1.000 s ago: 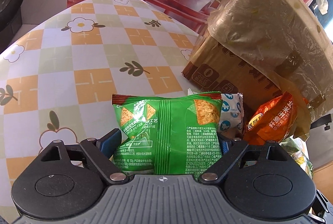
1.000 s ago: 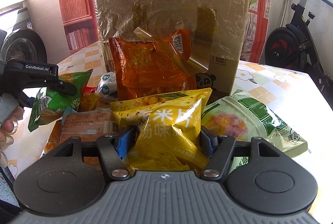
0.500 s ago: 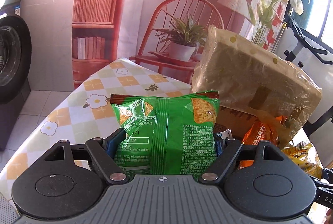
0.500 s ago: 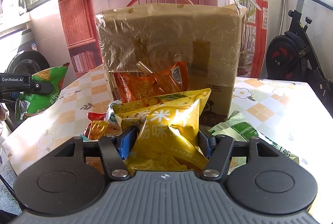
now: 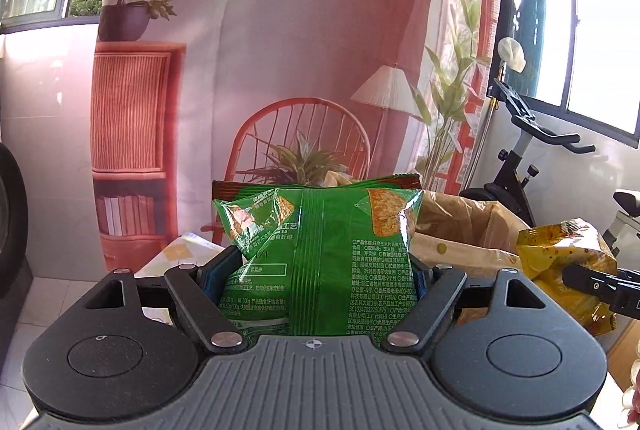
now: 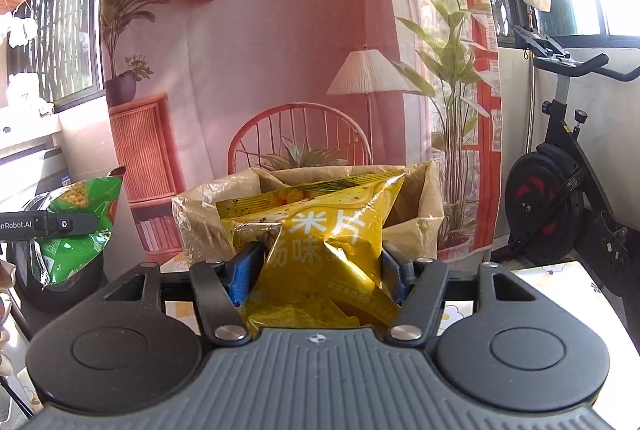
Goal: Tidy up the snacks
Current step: 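Lift both bags over the box and open both tools to drop them inside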
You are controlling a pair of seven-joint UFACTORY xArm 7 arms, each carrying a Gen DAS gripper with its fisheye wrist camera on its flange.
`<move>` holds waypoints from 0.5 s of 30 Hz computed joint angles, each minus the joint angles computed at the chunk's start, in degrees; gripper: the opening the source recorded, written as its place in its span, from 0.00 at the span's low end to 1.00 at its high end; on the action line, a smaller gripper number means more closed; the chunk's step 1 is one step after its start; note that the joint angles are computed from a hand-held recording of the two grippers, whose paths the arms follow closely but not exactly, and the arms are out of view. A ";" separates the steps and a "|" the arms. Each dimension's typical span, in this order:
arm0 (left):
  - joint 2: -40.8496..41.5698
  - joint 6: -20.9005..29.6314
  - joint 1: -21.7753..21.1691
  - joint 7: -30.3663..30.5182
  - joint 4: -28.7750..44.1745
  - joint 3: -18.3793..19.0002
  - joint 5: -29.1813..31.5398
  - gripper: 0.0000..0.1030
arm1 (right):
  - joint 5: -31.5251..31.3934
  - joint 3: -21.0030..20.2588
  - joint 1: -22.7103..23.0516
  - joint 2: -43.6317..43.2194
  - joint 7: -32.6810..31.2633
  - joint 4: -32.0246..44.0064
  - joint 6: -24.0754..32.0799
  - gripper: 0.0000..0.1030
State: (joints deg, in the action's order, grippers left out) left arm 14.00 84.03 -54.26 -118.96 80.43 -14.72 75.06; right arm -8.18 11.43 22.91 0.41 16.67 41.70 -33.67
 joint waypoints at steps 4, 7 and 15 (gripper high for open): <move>1.91 -2.04 0.82 4.82 3.94 1.41 3.21 0.80 | 1.92 -0.32 -0.20 3.24 -2.10 6.28 0.68 0.62; 4.10 -4.52 1.67 9.53 8.07 3.21 5.03 0.80 | 5.46 -0.52 0.67 6.79 -6.15 11.80 1.77 0.62; 10.67 -15.12 5.24 18.56 18.72 9.02 2.61 0.81 | 11.13 -2.92 4.04 17.84 -12.04 27.75 8.05 0.62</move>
State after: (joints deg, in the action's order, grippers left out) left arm 24.67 68.90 -49.02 -100.40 99.16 -5.69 77.67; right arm 2.95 8.51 26.95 18.25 4.64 69.45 -25.62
